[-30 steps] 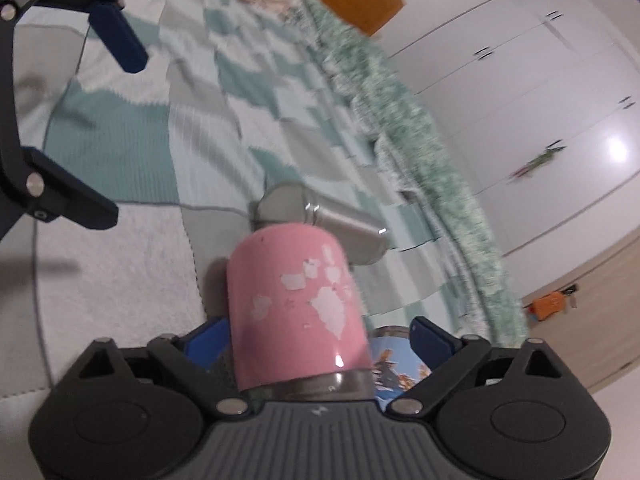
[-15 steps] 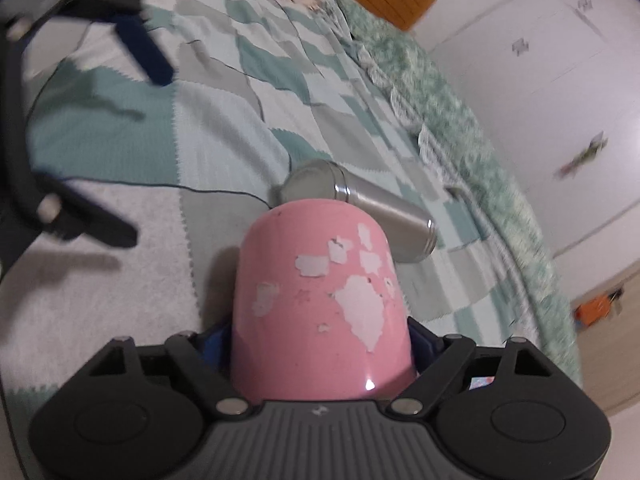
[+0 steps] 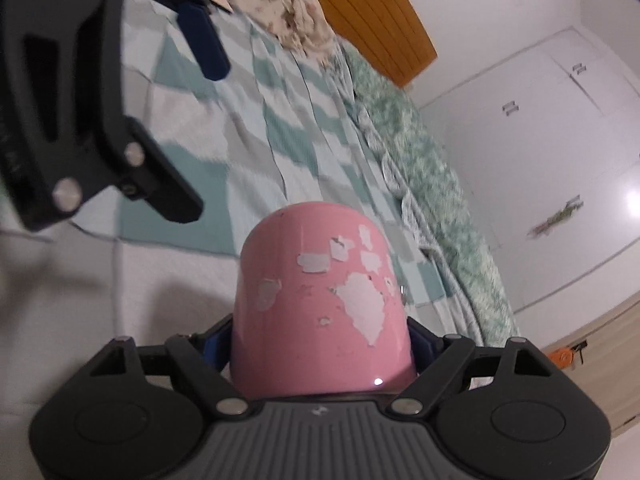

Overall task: Flip cup upright
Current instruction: 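Lift the pink tumbler with the left tool and rotate it rim-up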

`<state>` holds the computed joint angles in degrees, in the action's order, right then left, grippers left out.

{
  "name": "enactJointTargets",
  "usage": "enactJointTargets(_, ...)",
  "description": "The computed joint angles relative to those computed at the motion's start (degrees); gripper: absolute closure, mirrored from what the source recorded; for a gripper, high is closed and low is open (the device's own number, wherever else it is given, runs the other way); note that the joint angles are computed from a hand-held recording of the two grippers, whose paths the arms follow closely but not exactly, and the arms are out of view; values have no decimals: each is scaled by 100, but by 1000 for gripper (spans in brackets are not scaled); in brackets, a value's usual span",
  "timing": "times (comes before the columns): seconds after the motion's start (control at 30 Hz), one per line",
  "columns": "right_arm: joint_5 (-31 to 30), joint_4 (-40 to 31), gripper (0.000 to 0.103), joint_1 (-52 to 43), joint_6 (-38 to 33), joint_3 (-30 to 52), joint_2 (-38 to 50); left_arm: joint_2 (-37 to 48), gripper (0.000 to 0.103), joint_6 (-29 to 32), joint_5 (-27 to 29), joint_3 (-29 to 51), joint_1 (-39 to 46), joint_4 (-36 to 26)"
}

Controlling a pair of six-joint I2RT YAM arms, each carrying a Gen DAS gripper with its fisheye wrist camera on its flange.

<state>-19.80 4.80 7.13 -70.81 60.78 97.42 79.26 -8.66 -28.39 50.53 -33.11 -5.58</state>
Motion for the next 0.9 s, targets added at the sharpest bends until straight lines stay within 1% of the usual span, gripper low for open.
enactJointTargets(0.1, -237, -198, 19, 93, -12, -531, -733, -987, 0, -150, -329, -500, -244, -411)
enactJointTargets(0.13, -285, -243, 19, 147, 11, -708, -951, -1281, 0, -215, -449, -607, -342, -634)
enactJointTargets(0.27, -457, -603, 19, 451, 122, -1406, -1846, -2383, 0, -705, -1098, -941, -874, -1788)
enactJointTargets(0.37, -467, -825, 19, 665, 157, -1812, -2291, -2945, 0, -1170, -1481, -1074, -1282, -2597)
enactJointTargets(0.47, -381, -848, 19, 790, 297, -2081, -2441, -3272, 0, -1562, -1730, -1200, -1571, -3134)
enactJointTargets(0.53, -294, -794, 19, 841, 401, -2130, -2336, -3408, 0, -1786, -1838, -1284, -1723, -3376)
enactJointTargets(0.63, -303, -831, 19, 809, 376, -2167, -2113, -3514, 0, -1963, -1798, -1413, -1769, -3493)
enactJointTargets(0.7, -255, -655, 19, 815, 310, -2262, -1942, -3556, 0, -2024, -1767, -1494, -1779, -3510)
enactJointTargets(0.73, -366, -517, 19, 767, 317, -2322, -1913, -3572, 0, -2028, -1751, -1524, -1775, -3512)
enactJointTargets(0.9, -279, -607, 18, 829, 352, -2267, -1885, -3437, 0, -2088, -1764, -1528, -1854, -3508)
